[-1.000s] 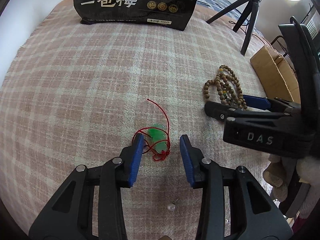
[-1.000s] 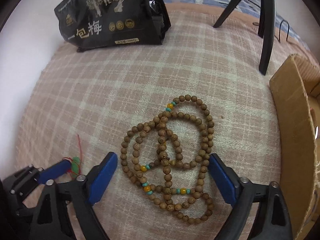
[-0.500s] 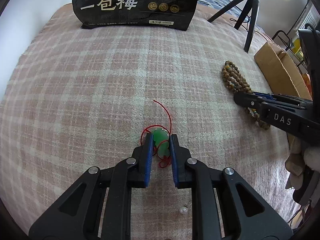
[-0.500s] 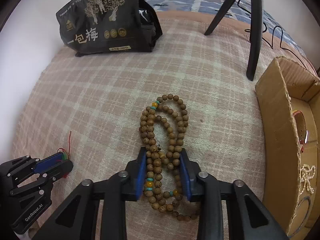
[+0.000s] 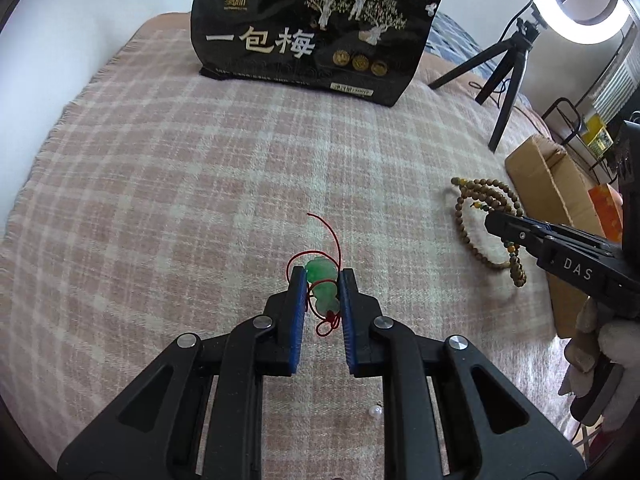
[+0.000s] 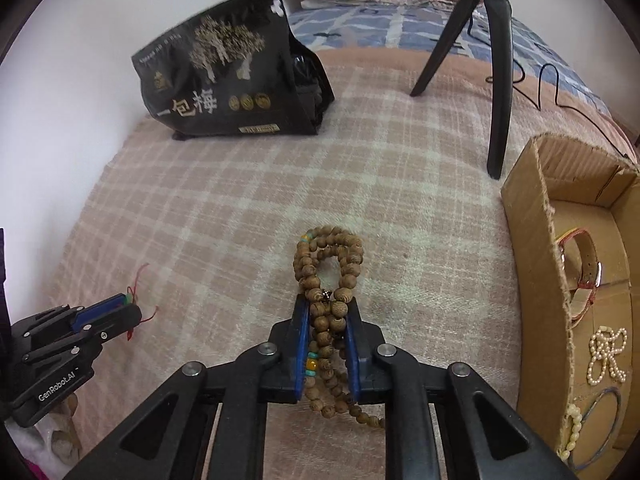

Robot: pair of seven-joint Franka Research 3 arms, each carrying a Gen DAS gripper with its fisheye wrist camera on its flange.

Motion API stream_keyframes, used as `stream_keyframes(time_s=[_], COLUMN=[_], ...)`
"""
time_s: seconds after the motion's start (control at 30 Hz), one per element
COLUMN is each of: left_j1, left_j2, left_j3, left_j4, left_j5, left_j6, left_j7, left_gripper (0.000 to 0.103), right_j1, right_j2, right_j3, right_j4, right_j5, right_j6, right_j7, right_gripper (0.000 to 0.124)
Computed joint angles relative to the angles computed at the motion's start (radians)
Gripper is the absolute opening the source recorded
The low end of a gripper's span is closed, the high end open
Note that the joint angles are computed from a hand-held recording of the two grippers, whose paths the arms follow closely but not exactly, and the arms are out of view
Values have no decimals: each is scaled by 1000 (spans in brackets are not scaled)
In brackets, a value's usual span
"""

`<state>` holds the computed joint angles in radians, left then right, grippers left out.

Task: Organize jewelry
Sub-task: 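Carry the jade pendant and bead strand over the cardboard box with both tools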

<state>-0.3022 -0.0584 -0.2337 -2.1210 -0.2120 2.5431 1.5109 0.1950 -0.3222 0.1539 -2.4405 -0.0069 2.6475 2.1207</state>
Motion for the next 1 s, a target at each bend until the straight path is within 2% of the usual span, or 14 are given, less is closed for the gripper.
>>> stream_keyframes(time_s=[0.2, 0.5, 1.0], left_j1=[-12, -66, -146], left_j2=[-41, -112, -153], left_j3=[3, 24, 20], left_j4=[-11, -20, -11], left_j5=[-43, -153, -201], left_j6=[30, 47, 76], left_j7=[26, 110, 163], left_gripper=[15, 15, 15], right_j1=[-15, -44, -84], right_j2=[-71, -208, -424], right_j3=[29, 62, 84], right_j4=[-11, -42, -105], right_j5=[-38, -72, -49], right_j6=[-7, -23, -62], right_j7=[32, 66, 40], right_gripper=[14, 14, 14])
